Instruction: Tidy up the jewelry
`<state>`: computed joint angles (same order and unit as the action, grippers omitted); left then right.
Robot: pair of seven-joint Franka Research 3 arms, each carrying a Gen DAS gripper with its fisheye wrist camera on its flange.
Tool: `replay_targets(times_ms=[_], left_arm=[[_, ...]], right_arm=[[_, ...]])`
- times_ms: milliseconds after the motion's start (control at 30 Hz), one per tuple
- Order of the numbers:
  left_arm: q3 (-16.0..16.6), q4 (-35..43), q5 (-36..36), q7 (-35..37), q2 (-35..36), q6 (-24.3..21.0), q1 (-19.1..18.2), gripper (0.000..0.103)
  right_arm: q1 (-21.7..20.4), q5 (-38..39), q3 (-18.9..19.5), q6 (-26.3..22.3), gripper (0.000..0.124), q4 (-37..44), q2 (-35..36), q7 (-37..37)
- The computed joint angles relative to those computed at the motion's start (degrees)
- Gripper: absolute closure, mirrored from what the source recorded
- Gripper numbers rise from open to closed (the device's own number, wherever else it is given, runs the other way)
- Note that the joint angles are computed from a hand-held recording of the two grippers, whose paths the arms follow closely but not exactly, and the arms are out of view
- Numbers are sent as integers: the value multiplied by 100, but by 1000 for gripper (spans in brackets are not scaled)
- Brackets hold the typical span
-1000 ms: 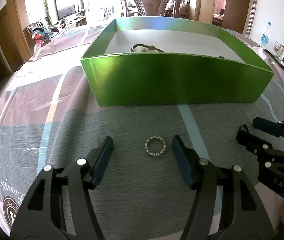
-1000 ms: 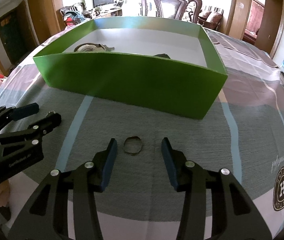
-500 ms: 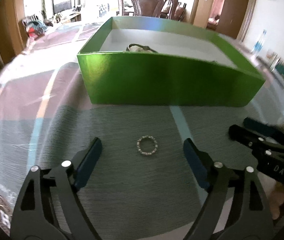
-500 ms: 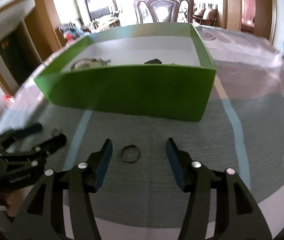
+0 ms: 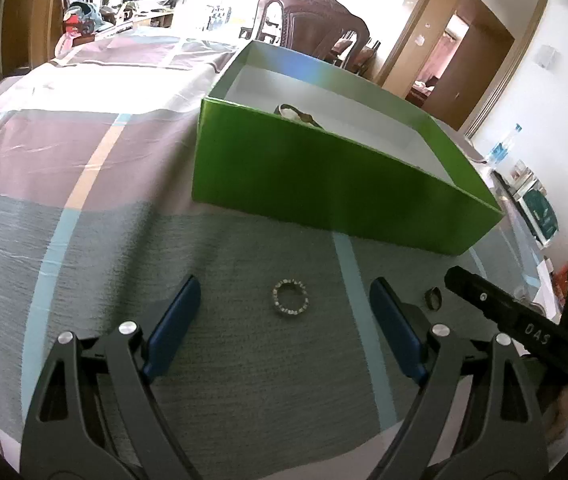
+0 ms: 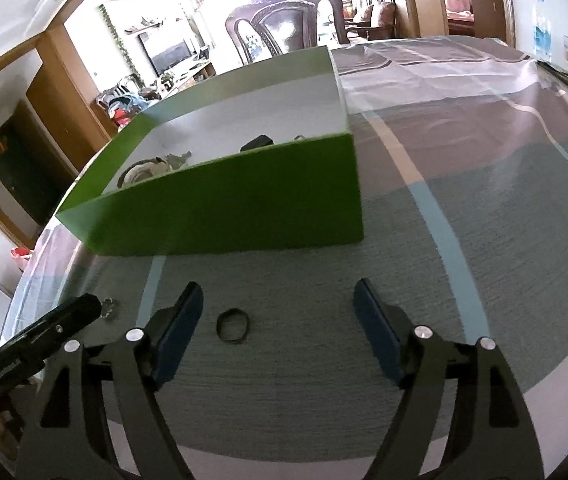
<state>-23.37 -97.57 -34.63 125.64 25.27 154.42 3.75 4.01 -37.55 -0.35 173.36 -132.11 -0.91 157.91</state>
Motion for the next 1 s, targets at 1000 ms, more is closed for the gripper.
replay_targets(times_ms=[1000], left_arm=[[579,-239,1465,-823,-181,309,-627,15]], right_arm=[[177,-802,181,-512,40,234,-37,-452]])
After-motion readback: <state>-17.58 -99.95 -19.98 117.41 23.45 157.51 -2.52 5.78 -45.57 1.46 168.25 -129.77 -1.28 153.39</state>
